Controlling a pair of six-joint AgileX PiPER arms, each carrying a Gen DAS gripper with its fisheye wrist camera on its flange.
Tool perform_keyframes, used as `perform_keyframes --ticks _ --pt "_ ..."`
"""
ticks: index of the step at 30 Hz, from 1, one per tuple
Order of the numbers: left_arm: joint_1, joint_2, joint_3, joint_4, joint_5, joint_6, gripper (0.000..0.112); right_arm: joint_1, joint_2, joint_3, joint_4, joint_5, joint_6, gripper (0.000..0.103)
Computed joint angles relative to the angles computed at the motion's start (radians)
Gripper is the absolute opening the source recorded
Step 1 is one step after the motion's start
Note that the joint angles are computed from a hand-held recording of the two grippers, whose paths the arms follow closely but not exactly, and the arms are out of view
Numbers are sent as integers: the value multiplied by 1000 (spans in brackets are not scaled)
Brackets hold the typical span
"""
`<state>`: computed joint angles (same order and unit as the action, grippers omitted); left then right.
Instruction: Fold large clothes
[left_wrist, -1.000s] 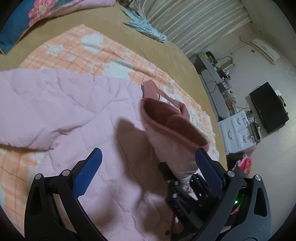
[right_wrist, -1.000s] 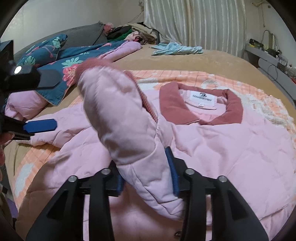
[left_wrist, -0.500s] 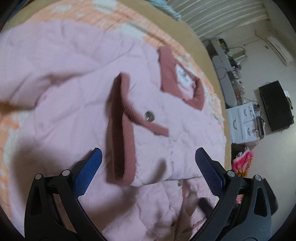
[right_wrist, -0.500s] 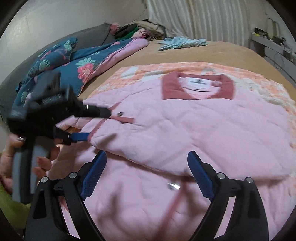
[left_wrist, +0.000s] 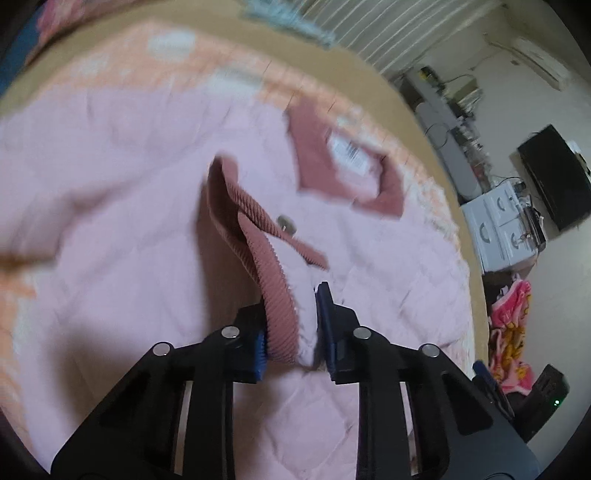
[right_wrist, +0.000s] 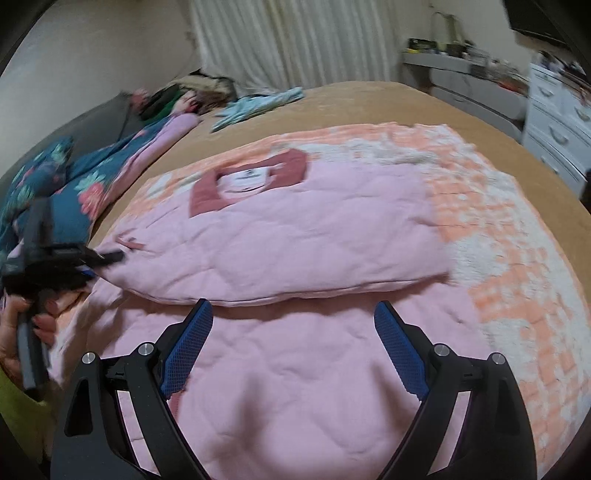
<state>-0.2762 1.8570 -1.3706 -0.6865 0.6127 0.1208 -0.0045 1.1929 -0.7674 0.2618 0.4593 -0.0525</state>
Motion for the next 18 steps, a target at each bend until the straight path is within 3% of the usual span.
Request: perform_keyframes --ticks 7,18 --pt "-18 -59 -159 179 7 -58 14 -117 -17 -28 76 17 -101 88" --pt "35 23 -37 231 -46 -40 14 -90 117 -152 -25 14 -56 88"
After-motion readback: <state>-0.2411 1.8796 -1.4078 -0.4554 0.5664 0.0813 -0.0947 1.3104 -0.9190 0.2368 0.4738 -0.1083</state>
